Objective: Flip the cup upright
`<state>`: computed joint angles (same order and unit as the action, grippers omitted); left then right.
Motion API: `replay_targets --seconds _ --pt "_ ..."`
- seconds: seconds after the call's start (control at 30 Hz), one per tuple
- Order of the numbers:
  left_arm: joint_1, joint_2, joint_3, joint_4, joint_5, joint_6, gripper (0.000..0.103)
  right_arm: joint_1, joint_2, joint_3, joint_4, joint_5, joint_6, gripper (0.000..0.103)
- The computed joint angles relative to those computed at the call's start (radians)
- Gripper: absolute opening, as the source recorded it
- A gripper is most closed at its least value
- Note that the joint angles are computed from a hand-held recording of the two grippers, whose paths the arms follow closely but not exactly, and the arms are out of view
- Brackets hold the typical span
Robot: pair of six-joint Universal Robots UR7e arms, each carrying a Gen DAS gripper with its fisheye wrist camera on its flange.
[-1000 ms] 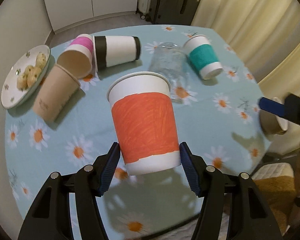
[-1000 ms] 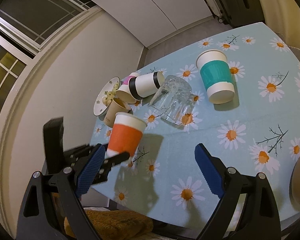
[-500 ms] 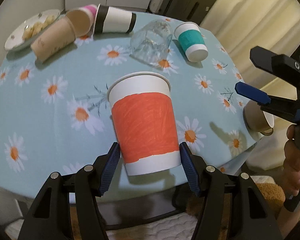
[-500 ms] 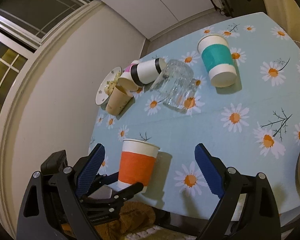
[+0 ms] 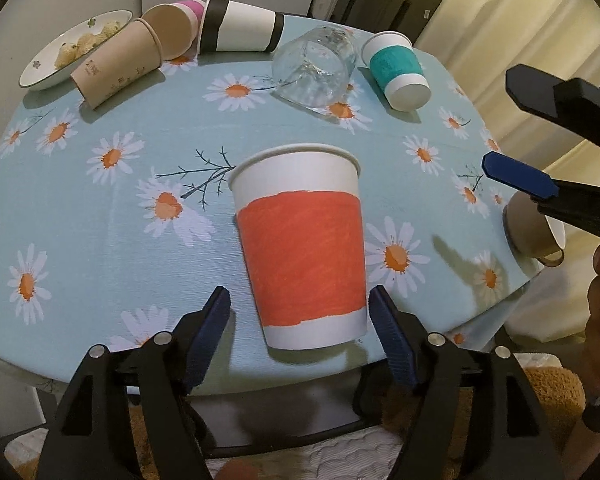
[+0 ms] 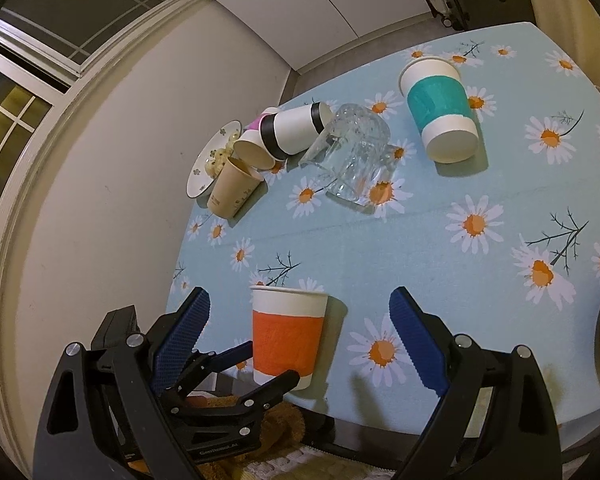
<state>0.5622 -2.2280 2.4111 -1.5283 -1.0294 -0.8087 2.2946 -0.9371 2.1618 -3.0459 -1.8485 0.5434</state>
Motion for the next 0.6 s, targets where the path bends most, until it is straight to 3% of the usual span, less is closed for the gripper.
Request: replay_targets --seconds 0.3,0.6 --pt "-0.017 -0.023 -0.009 -0.004 -0.028 0.019 0.070 0.005 0.015 -0.020 0.054 -0.015 -0.006 0.091" --pt "-0.045 -0.075 -0.022 0.045 -0.043 0.004 0.070 -0.011 0.043 -0.040 0.120 0.029 0.000 0.091"
